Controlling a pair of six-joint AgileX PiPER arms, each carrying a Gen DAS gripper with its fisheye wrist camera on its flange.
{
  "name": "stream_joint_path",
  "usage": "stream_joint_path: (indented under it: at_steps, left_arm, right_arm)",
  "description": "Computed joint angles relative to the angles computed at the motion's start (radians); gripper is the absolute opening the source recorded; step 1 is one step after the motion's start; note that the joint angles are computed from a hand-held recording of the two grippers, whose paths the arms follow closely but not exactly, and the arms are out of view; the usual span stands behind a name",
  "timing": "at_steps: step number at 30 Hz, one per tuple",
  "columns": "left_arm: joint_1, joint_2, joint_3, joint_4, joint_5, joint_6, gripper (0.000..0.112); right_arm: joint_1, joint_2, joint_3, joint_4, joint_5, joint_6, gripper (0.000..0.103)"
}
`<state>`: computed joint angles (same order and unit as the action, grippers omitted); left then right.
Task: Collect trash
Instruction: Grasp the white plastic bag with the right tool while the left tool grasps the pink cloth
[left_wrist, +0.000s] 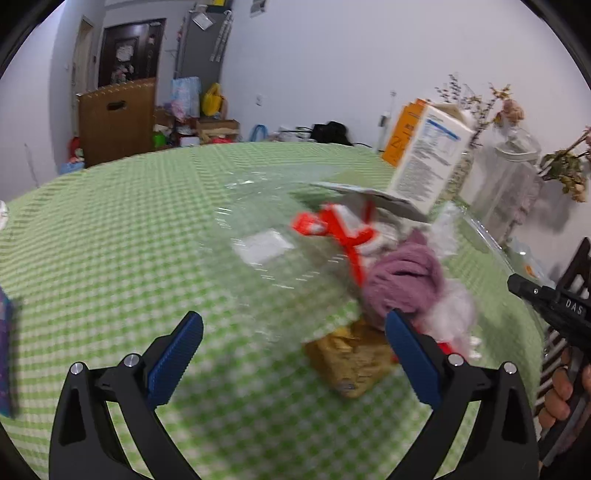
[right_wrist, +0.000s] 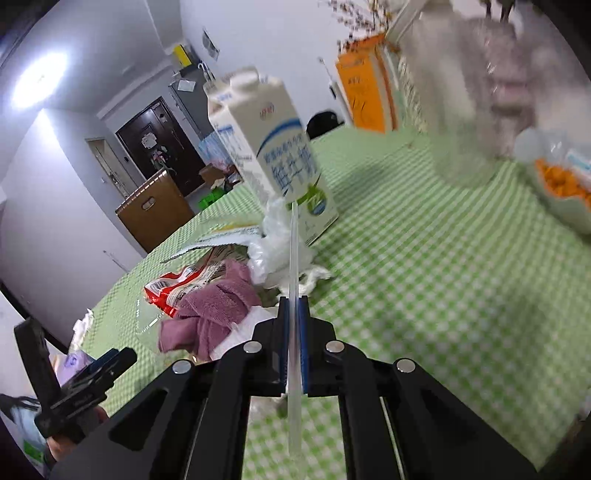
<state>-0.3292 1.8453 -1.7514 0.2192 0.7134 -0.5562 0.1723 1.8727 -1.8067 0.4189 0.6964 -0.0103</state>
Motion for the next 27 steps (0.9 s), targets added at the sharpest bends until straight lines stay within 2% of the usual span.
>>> stream_joint_path:
  at_steps: [4, 6, 8, 10, 11, 12, 14, 17, 21, 25, 27]
  left_arm:
    - [-0.037, 0.032, -0.035, -0.055, -0.050, 0.083, 0.096]
    - [-0.052, 0.081, -0.108, -0.060, -0.017, 0.073, 0.076]
    - [-0.041, 0.157, -0.226, -0.132, 0.068, 0.081, 0.061]
    - [-0.023, 0.210, -0.306, -0.192, 0.109, 0.068, 0.059]
    - [-0.022, 0.226, -0.333, -0.204, 0.127, 0.051, 0.049]
    - [-0.021, 0.237, -0.348, -0.239, 0.122, 0.061, 0.027]
    - [-0.035, 0.240, -0.355, -0.236, 0.101, 0.082, 0.009]
    - [-0.064, 0.230, -0.377, -0.190, 0.110, 0.051, 0.008]
    - [-0.114, 0.151, -0.325, -0.053, -0.003, -0.009, 0.007]
    - [-0.151, 0.131, -0.433, 0.008, 0.028, -0.003, 0.007]
    - [-0.172, 0.086, -0.409, 0.039, 0.005, -0.008, 0.007]
  right_arm:
    - [-0.012, -0.083, 0.107, -0.025, -0.049, -0.030, 0.005]
    - [-0.027, -0.111, 0.149, -0.011, -0.058, -0.066, 0.005]
    - [-0.027, -0.119, 0.163, -0.022, -0.044, -0.079, 0.005]
    - [-0.022, -0.130, 0.184, -0.041, -0.035, -0.084, 0.005]
    - [-0.017, -0.128, 0.187, -0.046, -0.031, -0.088, 0.005]
    - [-0.015, -0.135, 0.200, -0.044, -0.029, -0.101, 0.005]
    - [-0.006, -0.156, 0.235, -0.055, -0.038, -0.117, 0.005]
    - [0.004, -0.183, 0.270, -0.059, -0.049, -0.141, 0.005]
    - [0.021, -0.235, 0.317, -0.098, -0.073, -0.146, 0.005]
    - [0.018, -0.291, 0.362, -0.098, -0.086, -0.164, 0.005]
    - [0.014, -0.333, 0.400, -0.105, -0.100, -0.173, 0.005]
